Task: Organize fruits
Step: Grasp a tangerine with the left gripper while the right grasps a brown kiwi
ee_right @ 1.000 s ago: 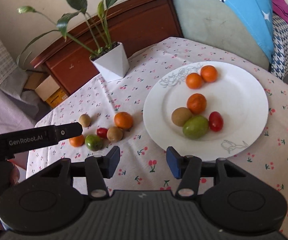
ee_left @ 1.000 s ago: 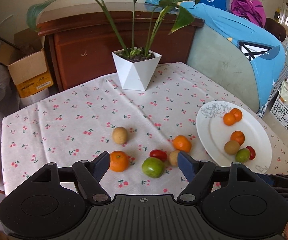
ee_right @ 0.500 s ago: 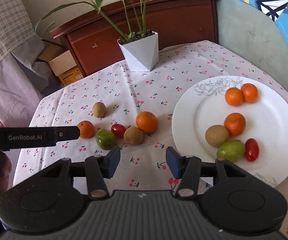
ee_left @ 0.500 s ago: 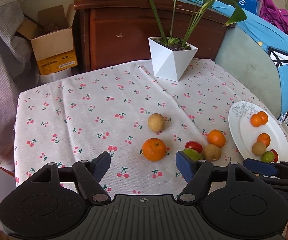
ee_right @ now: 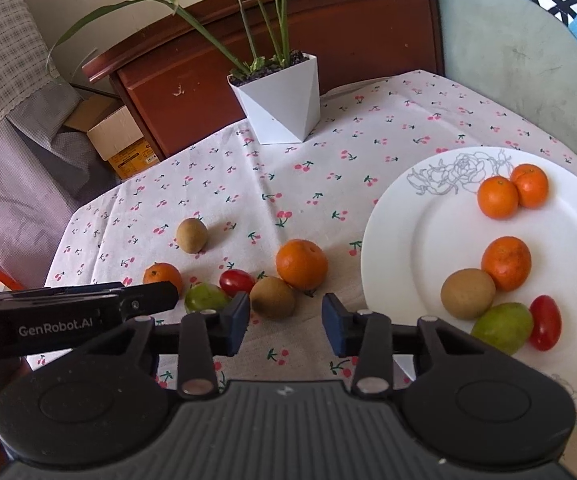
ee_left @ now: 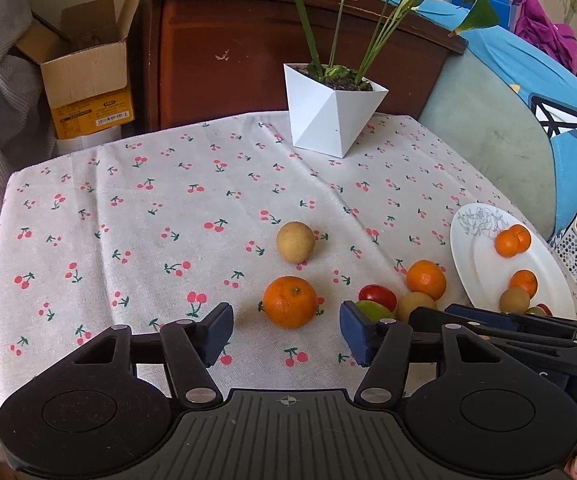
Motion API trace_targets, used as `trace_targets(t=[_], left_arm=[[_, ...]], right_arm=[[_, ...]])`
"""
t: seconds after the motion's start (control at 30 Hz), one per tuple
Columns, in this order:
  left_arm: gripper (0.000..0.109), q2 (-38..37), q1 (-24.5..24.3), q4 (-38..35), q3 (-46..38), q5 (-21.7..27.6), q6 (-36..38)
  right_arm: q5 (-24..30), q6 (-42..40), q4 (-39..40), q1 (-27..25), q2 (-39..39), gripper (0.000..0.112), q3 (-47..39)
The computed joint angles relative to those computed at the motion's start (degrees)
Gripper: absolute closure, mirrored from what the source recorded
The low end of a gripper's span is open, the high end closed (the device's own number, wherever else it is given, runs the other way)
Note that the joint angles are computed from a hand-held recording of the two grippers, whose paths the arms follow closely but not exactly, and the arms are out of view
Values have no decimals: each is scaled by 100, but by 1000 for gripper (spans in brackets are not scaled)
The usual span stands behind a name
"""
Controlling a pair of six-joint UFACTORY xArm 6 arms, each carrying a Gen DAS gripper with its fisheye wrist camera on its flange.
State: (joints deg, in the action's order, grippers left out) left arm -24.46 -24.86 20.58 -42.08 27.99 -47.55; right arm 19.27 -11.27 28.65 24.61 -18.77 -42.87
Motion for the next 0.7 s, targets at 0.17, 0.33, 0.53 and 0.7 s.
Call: trace_targets(t=[0.17, 0.33, 0.53, 0.7], left_arm=[[59, 84, 27, 156, 15, -115, -131], [67, 144, 30, 262, 23, -243, -121], [71, 238, -2, 482, -4, -361, -171], [80, 299, -17, 643, -15, -440, -210]], right_arm=[[-98, -88, 86, 55, 109, 74, -47], [-151, -178, 144, 123, 182, 82, -89], [-176, -310, 278, 180, 215, 88, -100], [-206, -205, 223, 194, 235, 88, -111]])
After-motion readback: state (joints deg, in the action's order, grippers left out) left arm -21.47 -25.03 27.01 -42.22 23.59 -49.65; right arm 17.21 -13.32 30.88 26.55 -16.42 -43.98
